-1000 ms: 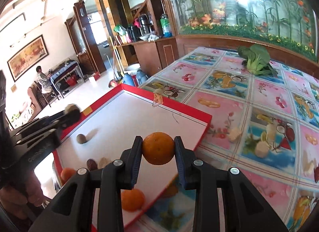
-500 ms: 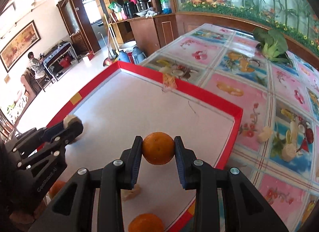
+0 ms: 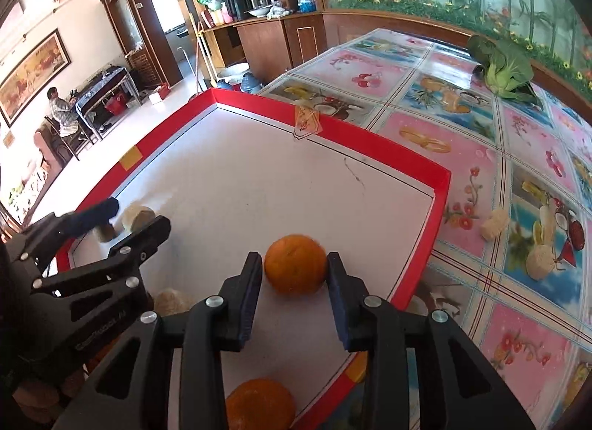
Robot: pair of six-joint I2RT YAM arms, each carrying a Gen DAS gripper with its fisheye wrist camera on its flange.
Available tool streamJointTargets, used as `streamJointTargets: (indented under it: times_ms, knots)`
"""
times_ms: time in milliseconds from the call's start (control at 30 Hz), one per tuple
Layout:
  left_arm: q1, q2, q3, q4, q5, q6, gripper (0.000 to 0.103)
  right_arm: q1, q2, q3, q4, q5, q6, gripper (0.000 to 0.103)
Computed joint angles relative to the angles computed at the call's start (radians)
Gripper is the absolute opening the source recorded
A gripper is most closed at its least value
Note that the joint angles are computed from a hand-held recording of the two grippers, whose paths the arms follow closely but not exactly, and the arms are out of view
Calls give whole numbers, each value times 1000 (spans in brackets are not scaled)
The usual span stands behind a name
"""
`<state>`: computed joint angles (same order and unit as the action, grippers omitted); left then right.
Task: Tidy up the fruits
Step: 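Open both tools to drop the chunk and orange into the tray, then move both open tools back over the fruit on the table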
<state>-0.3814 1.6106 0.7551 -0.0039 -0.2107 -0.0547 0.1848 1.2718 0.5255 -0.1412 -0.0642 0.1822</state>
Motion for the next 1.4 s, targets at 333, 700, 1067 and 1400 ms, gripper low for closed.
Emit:
streamJointTargets:
  times_ms: [333,700,1067,1400]
  knots:
    - [-78,-163,-40,-45,-15,-7,76,-208,-353,-135,-29,-101,-75,42]
    - [-333,-206,-27,-101,-61,8,78,-1001,-453,-156,-225,-517,-474,43]
    - [-437,-69,154,-193,-70,-23,78,-1532,1,35,-215,-697,-737,43]
    - [-621,74,270,-227,-58,-23,78,-1453,58,38,-170,-606,-740,37]
